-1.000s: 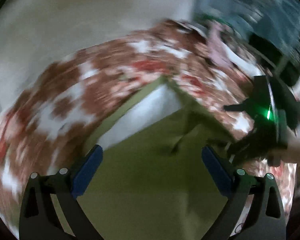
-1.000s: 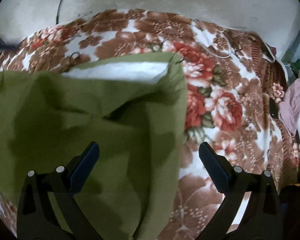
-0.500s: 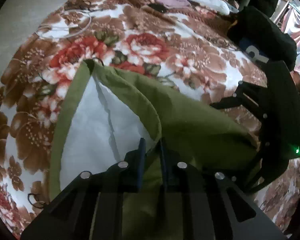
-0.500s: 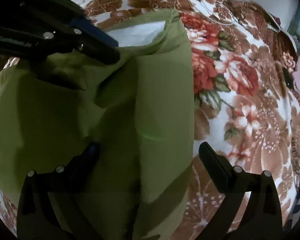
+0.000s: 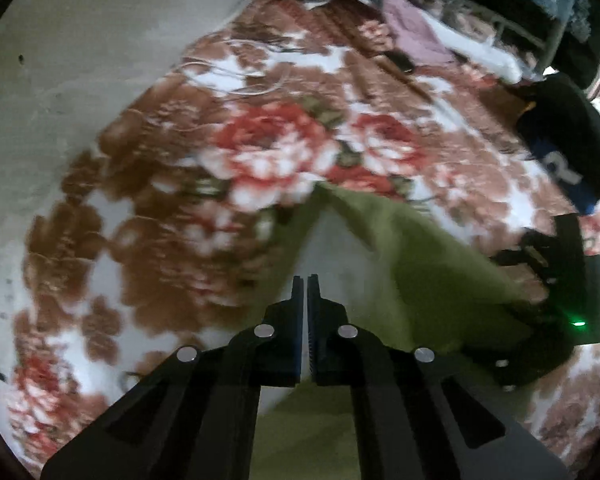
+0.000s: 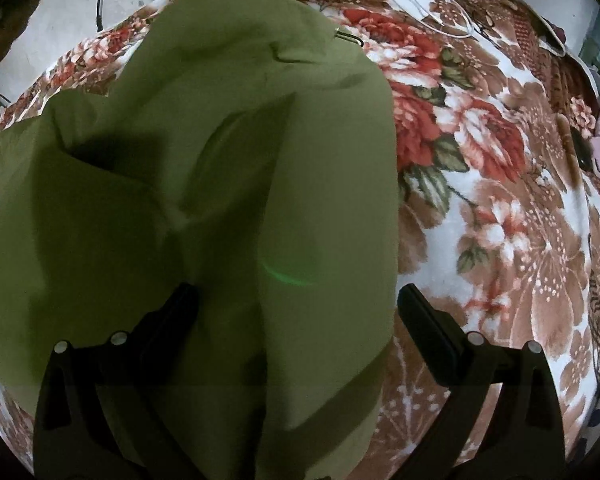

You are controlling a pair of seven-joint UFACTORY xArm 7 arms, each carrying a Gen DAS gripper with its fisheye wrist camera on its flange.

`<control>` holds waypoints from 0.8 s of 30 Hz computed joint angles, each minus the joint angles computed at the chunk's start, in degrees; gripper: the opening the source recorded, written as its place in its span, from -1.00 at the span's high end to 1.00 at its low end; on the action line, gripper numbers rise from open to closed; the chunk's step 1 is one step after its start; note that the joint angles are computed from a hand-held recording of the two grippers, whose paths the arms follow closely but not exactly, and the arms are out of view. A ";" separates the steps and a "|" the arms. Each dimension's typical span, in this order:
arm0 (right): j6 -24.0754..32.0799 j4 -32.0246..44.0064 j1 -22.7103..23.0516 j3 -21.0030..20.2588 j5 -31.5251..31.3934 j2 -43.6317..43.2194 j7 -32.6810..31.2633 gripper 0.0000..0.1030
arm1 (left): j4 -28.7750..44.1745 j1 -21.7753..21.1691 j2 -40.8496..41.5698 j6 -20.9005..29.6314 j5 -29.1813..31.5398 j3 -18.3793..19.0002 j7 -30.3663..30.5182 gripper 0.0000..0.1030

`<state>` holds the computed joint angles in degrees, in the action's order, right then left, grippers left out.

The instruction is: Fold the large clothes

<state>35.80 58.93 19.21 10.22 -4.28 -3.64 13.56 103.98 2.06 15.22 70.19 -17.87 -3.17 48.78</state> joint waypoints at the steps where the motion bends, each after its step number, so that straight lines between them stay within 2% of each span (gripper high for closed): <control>1: -0.08 -0.05 -0.01 -0.04 0.06 0.00 -0.06 -0.91 | 1.70 -0.41 1.65 -0.11 1.68 0.27 -0.47 0.96; 3: -0.40 -0.25 -0.03 -0.10 0.15 -0.01 -0.34 -0.91 | 5.78 -0.93 4.90 2.44 1.98 1.18 -1.28 0.96; 4: -0.76 -0.51 -0.04 -0.15 0.33 -0.08 -0.54 -0.91 | 9.26 0.81 7.22 6.90 0.26 -0.43 -1.82 0.96; 5: -0.98 -0.67 -0.06 -0.21 0.65 -0.09 -0.86 -0.91 | 11.44 2.45 8.65 10.57 -1.22 -2.22 -1.70 0.90; 6: -1.29 -0.86 -0.08 -0.30 1.14 -0.01 -1.29 -0.91 | 11.25 2.18 8.46 11.83 -2.17 -1.61 -0.31 0.78; 7: -1.46 -0.87 -0.10 -0.34 1.52 0.20 -1.51 -0.91 | 10.35 2.33 7.88 13.27 -2.10 -1.96 1.67 0.58; 8: -1.64 -0.94 -0.11 -0.47 2.45 0.35 -2.16 -0.91 | 9.59 2.28 7.41 14.40 -1.74 -2.00 3.08 0.02; 9: -1.67 -0.91 -0.12 -0.54 3.11 0.51 -2.68 -0.91 | 7.97 2.28 6.40 14.09 -1.89 -1.87 3.82 -0.25; 14: -2.26 -0.89 -0.20 -0.59 4.07 1.04 -4.25 -0.91 | 6.97 4.42 4.90 17.17 -7.57 -1.53 5.21 -0.25; 18: -2.15 -0.70 -0.23 -0.57 4.05 1.31 -4.49 -0.91 | 6.21 3.90 4.11 18.85 -6.87 -1.34 7.60 -0.25; 22: -2.19 -0.73 -0.27 -0.54 3.55 1.35 -4.16 -0.91 | 4.54 2.58 4.01 18.16 -5.36 -1.14 9.21 -0.19; 24: -2.19 -0.95 -0.23 -0.50 3.58 1.16 -3.77 -0.91 | 3.83 2.38 4.12 18.26 -5.32 -1.17 9.88 0.23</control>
<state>33.61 57.98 18.98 9.72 -0.70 -2.48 9.79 107.81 4.44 19.34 88.45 -23.19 -4.34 58.66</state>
